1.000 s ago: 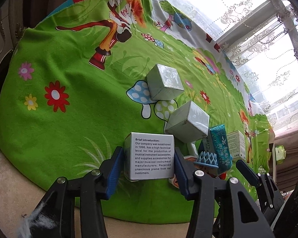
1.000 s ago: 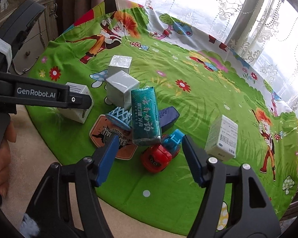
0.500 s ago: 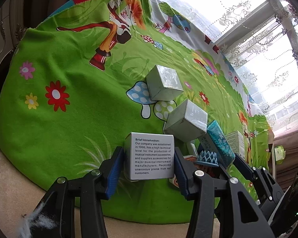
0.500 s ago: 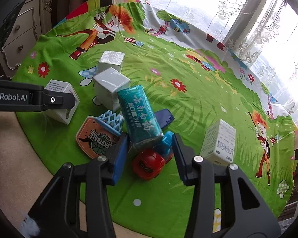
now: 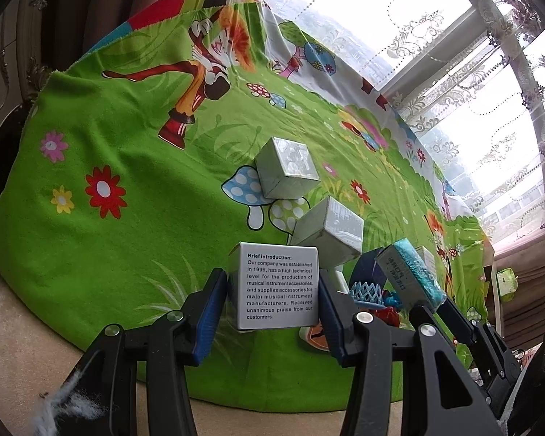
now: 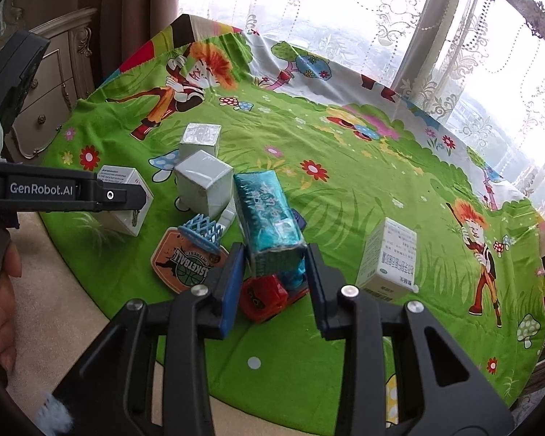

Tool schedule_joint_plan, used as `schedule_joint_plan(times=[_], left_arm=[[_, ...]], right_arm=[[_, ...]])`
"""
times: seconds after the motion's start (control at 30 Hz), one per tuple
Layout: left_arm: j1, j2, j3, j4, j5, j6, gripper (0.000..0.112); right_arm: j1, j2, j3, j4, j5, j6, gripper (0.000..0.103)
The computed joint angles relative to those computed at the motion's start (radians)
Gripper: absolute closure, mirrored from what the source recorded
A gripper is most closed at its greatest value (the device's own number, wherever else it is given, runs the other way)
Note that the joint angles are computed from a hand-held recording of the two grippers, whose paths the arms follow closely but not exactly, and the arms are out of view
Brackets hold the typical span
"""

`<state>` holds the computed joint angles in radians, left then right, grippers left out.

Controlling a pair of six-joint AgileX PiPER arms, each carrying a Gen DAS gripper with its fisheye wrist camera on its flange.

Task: Organize rigid objects
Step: 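Grasp the 'Brief introduction' white box with the left tool while the right tool grasps the teal box, then carry both held boxes over the storage box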

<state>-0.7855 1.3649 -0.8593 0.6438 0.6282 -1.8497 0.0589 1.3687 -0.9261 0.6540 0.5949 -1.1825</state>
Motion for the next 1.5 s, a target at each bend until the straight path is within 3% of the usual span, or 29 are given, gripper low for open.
schedule_joint_plan(times=[0.23, 0.47, 0.67, 0.8, 1.17, 1.5], left_arm=[[-0.103, -0.018, -0.029, 0.163, 0.094, -0.122, 0.062], [-0.201, 0.021, -0.1, 0.207, 0.114, -0.137, 0.062], [-0.252, 0.07, -0.174, 0.198, 0.104, -0.086, 0.062], [-0.267, 0.103, -0.208, 0.158, 0.05, -0.042, 0.062], [-0.342, 0.27, -0.434, -0.001, -0.039, 0.22, 0.062], [-0.378, 0.461, -0.713, -0.279, -0.064, 0.601, 0.062]], right_arm=[[-0.127, -0.078, 0.041, 0.13, 0.05, -0.076, 0.066], [-0.292, -0.133, 0.058, 0.208, 0.169, -0.135, 0.066], [-0.471, -0.16, 0.065, 0.222, 0.278, -0.165, 0.066], [-0.592, -0.155, 0.059, 0.226, 0.35, -0.194, 0.066], [-0.942, -0.069, -0.026, 0.222, 0.522, -0.261, 0.066], [-1.159, 0.116, -0.194, 0.185, 0.536, -0.225, 0.066]])
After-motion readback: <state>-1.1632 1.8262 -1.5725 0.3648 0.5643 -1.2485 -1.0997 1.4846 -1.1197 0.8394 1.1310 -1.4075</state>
